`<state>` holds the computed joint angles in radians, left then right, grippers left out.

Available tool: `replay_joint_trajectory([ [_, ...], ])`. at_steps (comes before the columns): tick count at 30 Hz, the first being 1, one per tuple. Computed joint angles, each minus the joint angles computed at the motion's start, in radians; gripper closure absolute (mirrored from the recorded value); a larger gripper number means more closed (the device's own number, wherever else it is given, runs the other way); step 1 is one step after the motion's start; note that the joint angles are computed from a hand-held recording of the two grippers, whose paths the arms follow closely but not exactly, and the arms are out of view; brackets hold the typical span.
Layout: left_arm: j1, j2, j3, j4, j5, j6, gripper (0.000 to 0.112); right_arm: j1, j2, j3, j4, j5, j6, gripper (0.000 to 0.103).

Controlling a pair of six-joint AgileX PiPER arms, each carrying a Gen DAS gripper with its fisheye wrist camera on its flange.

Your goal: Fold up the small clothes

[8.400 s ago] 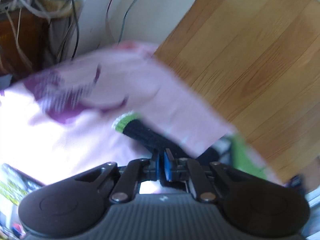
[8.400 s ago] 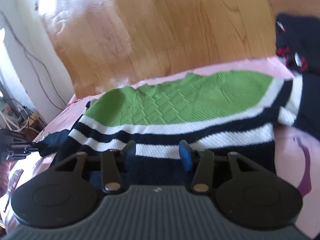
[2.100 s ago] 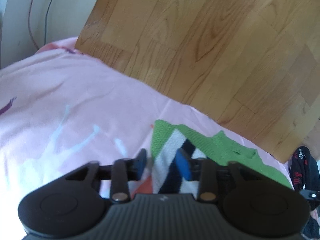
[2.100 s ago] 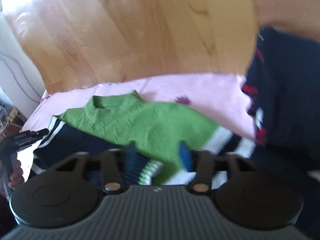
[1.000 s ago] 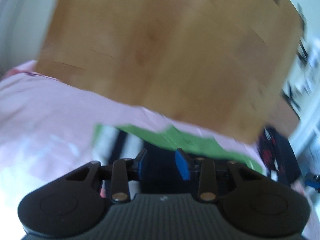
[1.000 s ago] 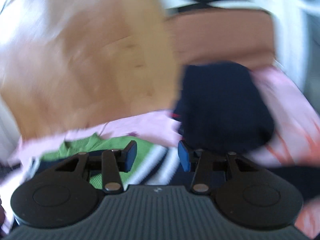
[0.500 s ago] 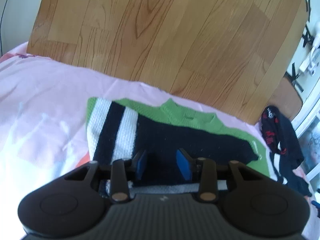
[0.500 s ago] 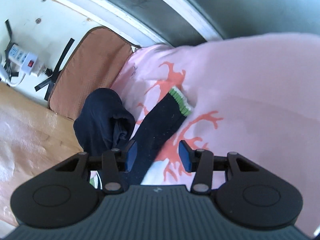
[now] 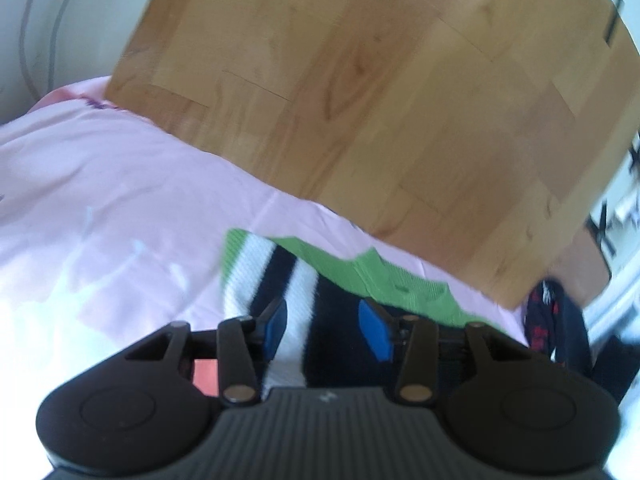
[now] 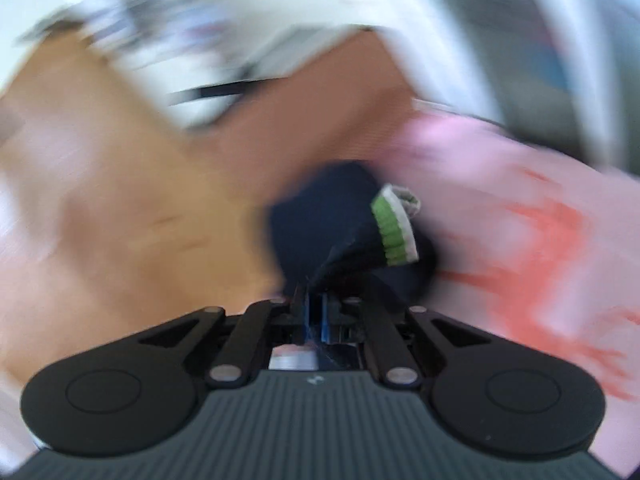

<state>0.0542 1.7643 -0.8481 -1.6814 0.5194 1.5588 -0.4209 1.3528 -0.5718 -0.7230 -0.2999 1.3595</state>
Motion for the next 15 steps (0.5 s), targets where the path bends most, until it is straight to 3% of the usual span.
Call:
replay_joint_trajectory([
  [4, 0.065, 0.004, -0.009, -0.029, 0.035, -0.009, 0.070, 0.321, 0.136, -0.310, 0.261, 0.137, -0.323, 0.095],
  [8, 0.114, 0.028, -0.041, -0.032, 0.029, -0.044, 0.069, 0.579, 0.335, -0.565, 0.499, 0.180, -0.681, 0.095],
  [10, 0.142, 0.050, -0.069, 0.009, 0.047, -0.111, 0.069, 0.680, 0.421, -0.628, 0.498, 0.186, -0.752, 0.095],
  [15, 0.177, 0.083, -0.112, 0.106, 0.122, -0.235, 0.069, 0.831, 0.565, -0.620, 0.713, 0.196, -1.054, 0.095],
])
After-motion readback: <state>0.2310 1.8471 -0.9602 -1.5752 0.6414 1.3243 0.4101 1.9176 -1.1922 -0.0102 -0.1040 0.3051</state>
